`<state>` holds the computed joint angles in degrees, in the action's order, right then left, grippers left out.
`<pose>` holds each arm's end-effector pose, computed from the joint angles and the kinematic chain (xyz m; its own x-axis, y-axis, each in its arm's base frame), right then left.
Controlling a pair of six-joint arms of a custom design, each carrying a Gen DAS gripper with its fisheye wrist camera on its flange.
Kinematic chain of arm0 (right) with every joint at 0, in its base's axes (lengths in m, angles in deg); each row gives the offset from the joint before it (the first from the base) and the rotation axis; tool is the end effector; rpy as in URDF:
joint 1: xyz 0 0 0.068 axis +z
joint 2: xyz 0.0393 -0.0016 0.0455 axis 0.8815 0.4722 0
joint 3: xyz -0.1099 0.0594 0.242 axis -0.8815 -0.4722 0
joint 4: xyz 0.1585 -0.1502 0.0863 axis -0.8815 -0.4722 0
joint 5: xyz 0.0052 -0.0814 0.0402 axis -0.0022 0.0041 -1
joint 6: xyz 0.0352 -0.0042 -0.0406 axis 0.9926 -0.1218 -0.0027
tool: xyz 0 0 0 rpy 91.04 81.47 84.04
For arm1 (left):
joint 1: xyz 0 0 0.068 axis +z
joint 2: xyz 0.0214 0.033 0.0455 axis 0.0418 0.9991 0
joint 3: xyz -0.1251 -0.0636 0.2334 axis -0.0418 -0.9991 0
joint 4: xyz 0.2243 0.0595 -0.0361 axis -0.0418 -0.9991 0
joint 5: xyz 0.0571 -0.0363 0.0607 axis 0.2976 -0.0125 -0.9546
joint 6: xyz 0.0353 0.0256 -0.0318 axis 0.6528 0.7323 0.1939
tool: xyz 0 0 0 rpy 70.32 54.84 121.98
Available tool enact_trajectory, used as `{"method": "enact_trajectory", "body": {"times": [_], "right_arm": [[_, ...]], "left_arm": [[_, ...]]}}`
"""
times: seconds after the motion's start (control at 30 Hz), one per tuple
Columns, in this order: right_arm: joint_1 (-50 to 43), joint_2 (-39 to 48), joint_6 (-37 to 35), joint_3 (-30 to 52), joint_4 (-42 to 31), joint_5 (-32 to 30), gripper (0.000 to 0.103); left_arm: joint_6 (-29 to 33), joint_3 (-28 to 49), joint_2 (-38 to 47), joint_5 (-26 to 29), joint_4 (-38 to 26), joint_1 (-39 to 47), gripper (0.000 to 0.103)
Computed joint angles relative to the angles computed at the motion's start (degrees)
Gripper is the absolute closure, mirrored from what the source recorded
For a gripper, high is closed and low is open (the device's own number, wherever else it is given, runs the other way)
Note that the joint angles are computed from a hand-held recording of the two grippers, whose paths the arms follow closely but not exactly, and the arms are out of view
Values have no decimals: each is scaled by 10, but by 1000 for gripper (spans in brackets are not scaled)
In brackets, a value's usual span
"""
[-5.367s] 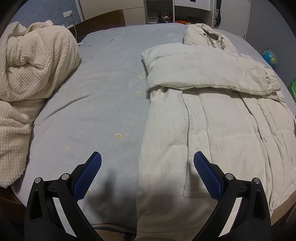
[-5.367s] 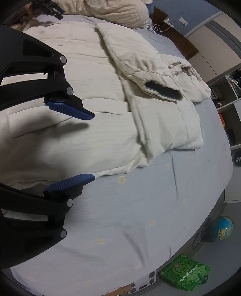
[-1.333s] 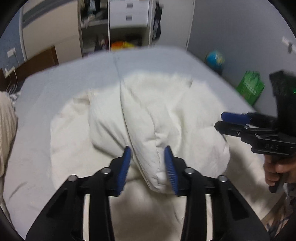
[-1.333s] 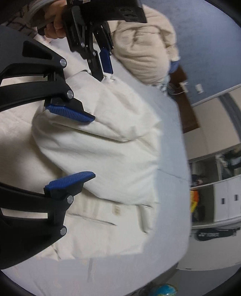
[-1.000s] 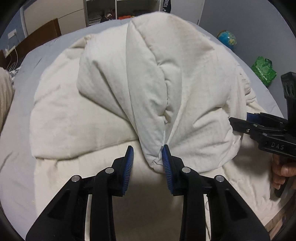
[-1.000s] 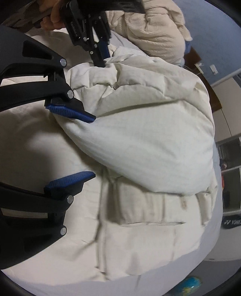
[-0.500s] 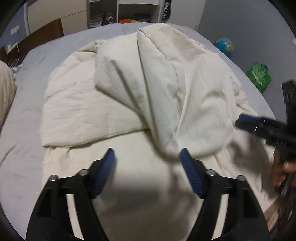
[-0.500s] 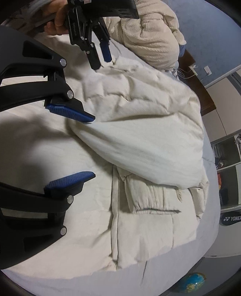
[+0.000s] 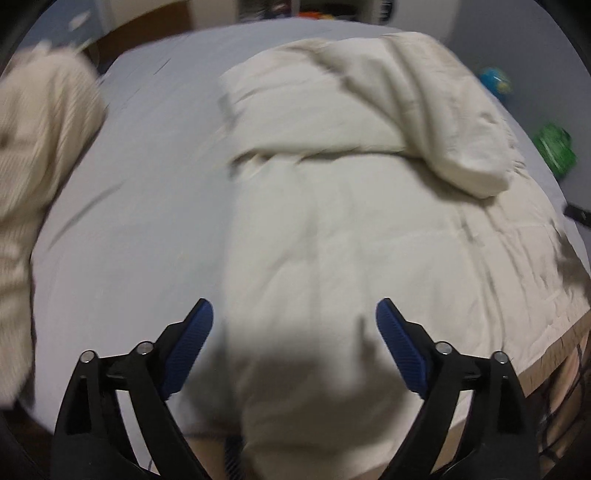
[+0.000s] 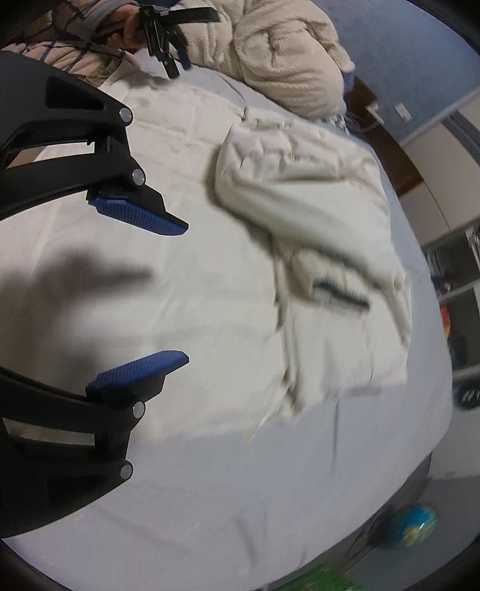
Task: Fold large clothes
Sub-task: 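Move both open tools to the folded coat edge and grasp it, then lift the folded coat edge with both tools and roll it over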
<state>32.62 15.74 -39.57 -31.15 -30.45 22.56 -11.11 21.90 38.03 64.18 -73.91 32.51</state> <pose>0.1946 -0.0870 0.1807 -0.8910 -0.0047 -0.4540 -0.1753 0.9260 0.3345 0.2662 0.1439 0.1729 -0.9153 0.1223 -0.3839 0.1425 0.9895 -0.0244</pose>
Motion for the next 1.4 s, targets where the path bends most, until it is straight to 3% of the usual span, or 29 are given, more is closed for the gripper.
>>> {"method": "enact_trajectory", "body": {"times": [0.3, 0.53, 0.7, 0.93, 1.03, 1.2, 1.4], "right_arm": [[-141, 64, -82, 20, -52, 37, 41], [-175, 127, -102, 45, -93, 45, 41], [-186, 194, -151, 76, -170, 33, 41], [-192, 202, -214, 84, -234, 35, 40], [-203, 213, -234, 99, -261, 28, 41], [-225, 221, -281, 114, -307, 15, 41], [-257, 225, -349, 126, -379, 2, 51]], "left_arm": [[-11, 70, 88, -3, -95, 75, 12], [7, 70, 106, -29, -107, 50, 12], [9, 76, 115, -28, -124, 52, 12], [39, 28, 93, -21, -132, 62, 13], [41, 22, 94, -16, -139, 62, 19], [60, 22, 101, 5, -164, 71, 45], [79, -15, 54, 1, -185, 63, 56]]}}
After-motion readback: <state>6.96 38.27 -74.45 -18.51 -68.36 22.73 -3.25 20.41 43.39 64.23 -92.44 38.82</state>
